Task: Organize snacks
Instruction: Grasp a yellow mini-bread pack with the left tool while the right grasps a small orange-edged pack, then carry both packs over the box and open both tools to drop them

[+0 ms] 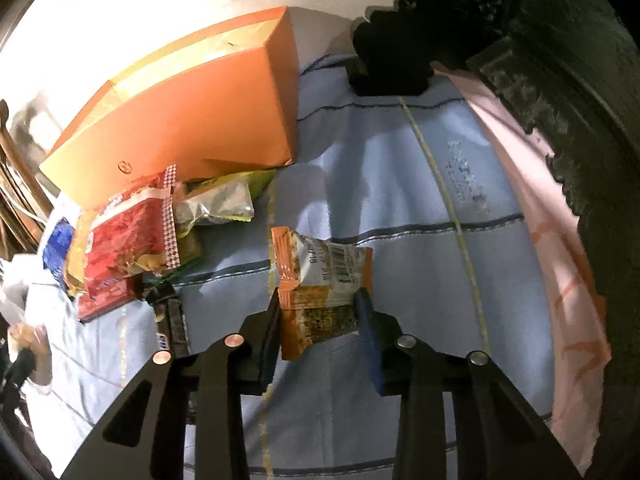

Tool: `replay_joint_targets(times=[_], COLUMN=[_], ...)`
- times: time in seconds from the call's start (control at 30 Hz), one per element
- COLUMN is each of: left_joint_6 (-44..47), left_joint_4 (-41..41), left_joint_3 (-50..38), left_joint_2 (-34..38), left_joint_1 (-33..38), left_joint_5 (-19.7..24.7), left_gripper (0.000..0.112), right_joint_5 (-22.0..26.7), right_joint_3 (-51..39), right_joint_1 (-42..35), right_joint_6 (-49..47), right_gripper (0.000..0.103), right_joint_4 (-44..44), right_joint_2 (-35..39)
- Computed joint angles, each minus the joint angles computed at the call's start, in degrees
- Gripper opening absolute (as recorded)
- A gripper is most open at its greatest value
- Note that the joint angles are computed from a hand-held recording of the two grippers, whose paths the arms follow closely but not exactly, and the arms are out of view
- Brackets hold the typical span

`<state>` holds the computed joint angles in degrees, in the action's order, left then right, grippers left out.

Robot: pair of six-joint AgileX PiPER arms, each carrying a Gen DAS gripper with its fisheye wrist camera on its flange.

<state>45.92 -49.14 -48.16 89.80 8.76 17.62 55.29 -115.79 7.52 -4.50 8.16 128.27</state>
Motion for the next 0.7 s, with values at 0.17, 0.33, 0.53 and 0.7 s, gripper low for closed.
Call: replay_joint_targets(times=[0.17,0.33,0.53,0.7], left_joint_6=[-2.4,-5.6,-11.8,-14.0], left_joint_4=[3.0,6.2,11.2,11.9], left_joint_3=[1.9,3.2,3.5,3.2], left_joint_2=[-1.8,-2.8,-2.8,-2.0], left_joint_1=[0.4,1.3,1.7,1.7], left_joint_5=[0.5,0.4,-0.1,0.0], left_gripper=[0.067,0.067,0.068,0.068], right_joint_5=[1.2,7.0,9.9,6.5], right_joint_3=[-2.4,-12.0,-17.2,-11.9], right_joint_1=[1.0,0.9,2.6,4.5], right_joint_6=[4.4,5.4,9.8,8.6], right_gripper=[0.077,0.086,0.097,0.076], right_joint_4=[-6.2,-5.1,-5.7,-8.9], right_joint_2=[2.1,8.5,12.4,9.5])
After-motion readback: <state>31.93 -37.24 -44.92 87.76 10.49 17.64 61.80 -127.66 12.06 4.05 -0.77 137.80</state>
